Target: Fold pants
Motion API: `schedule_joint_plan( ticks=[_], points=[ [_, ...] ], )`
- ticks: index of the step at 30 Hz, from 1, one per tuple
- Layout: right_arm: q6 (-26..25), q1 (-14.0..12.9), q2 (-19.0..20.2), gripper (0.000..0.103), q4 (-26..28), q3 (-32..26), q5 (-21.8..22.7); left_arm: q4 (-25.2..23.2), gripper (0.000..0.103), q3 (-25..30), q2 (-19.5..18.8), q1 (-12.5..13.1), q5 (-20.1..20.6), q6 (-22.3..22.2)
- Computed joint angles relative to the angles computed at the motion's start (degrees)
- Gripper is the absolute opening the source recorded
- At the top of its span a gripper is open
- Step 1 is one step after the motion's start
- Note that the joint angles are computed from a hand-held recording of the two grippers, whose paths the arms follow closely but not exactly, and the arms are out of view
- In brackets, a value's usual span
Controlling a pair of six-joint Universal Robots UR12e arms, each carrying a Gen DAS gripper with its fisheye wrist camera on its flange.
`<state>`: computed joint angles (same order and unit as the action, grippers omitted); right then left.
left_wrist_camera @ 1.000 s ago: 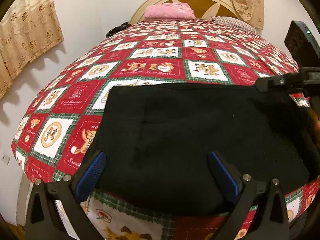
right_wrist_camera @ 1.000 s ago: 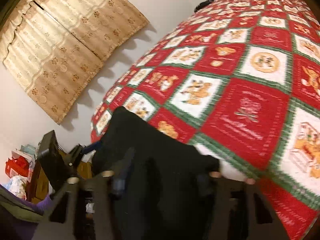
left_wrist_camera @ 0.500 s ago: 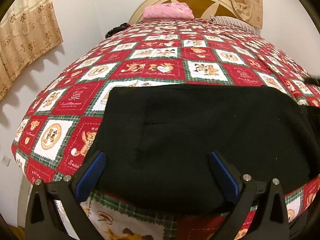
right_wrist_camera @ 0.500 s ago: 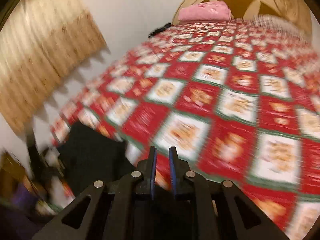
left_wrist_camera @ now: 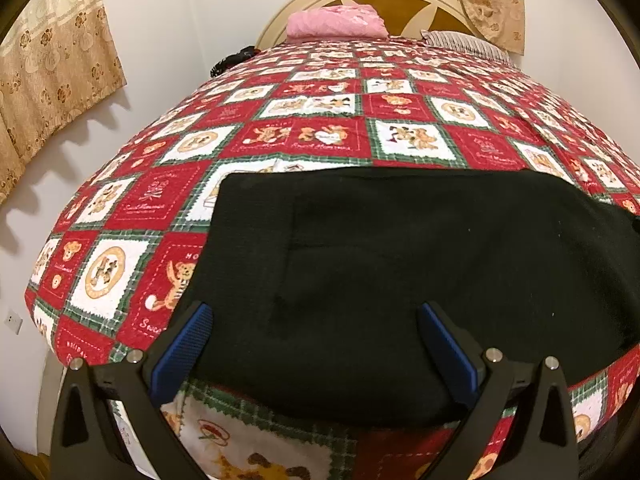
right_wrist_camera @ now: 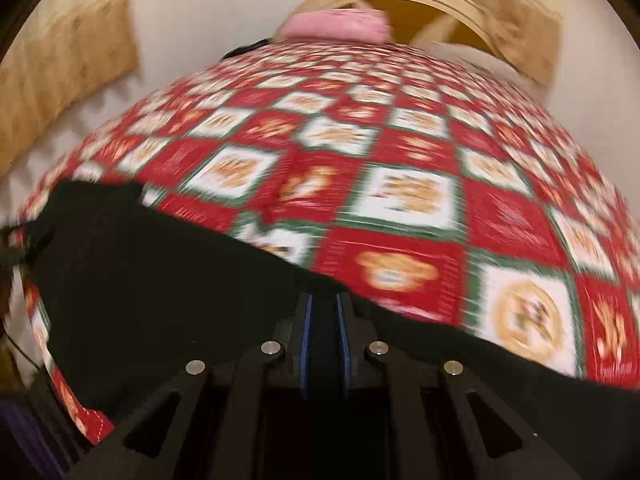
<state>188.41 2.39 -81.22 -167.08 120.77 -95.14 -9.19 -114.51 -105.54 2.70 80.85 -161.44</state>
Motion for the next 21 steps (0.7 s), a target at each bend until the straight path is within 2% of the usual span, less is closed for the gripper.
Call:
schedule_joint_plan(
  ticks=[3, 4, 5, 6, 7, 8, 10, 11, 13, 14, 16, 17, 19, 21],
  points=[
    [1.3, 0.9, -1.0, 0.010, -0.1, 0.3, -2.3, 0.1, 0.103, -0.2, 0.2, 0.1, -0.1, 0.3],
    [2.9, 1.5, -1.4, 0.014, -1.0, 0.4, -3.5, -0.2, 0.103, -0.1, 0.2, 0.2, -0.2, 0.6],
    [3.8, 1.7, -2.0, 0.015, -3.3, 1.0, -2.6, -0.6, 0.103, -0.1, 0.4, 0.3, -0.6, 1.0],
    [4.0, 1.6, -2.6, 0.016, -6.6, 1.9, 0.7, -1.1, 0.103, 0.0, 0.5, 0.5, -0.9, 1.6],
    [3.7, 1.5, -3.0, 0.021, -8.4, 2.5, 3.6, -1.3, 0.103, 0.0, 0.5, 0.7, -1.1, 2.1],
    [3.4, 1.8, -3.3, 0.036, -9.1, 2.7, 6.1, -1.3, 0.103, 0.0, 0.6, 0.9, -1.2, 2.6],
    [2.8, 3.1, -3.3, 0.059, -8.9, 3.3, 9.9, -1.0, 0.103, 0.0, 0.5, 1.1, -0.4, 2.8],
    [2.6, 4.1, -2.9, 0.059, -8.4, 3.3, 10.5, -1.2, 0.103, 0.2, 0.4, 1.2, -0.2, 2.5],
    [0.7, 6.3, -1.7, 0.059, -2.0, 2.2, 10.2, -2.9, 0.103, 0.6, 0.5, 1.7, -0.6, 1.1],
    [-0.9, 7.6, -1.1, 0.059, -0.6, 2.2, 7.7, -4.4, 0.103, 0.8, 0.7, 2.2, -1.3, 0.1],
    [-4.4, 9.8, -1.2, 0.059, -1.9, 2.7, 3.0, -5.0, 0.103, 0.7, 1.0, 2.6, -1.6, 0.0],
    [-5.5, 10.2, -1.6, 0.059, 0.2, 2.3, 2.7, -4.2, 0.103, 0.4, 1.2, 2.7, -0.8, 0.4],
    [-5.2, 10.4, -2.2, 0.059, 1.1, 2.1, 2.4, -2.1, 0.103, -0.1, 1.5, 2.5, 1.0, 1.3],
    [-2.5, 9.9, -2.6, 0.059, -2.8, 2.6, 4.6, 1.5, 0.103, -0.6, 1.8, 2.4, 3.6, 0.9]
  ],
)
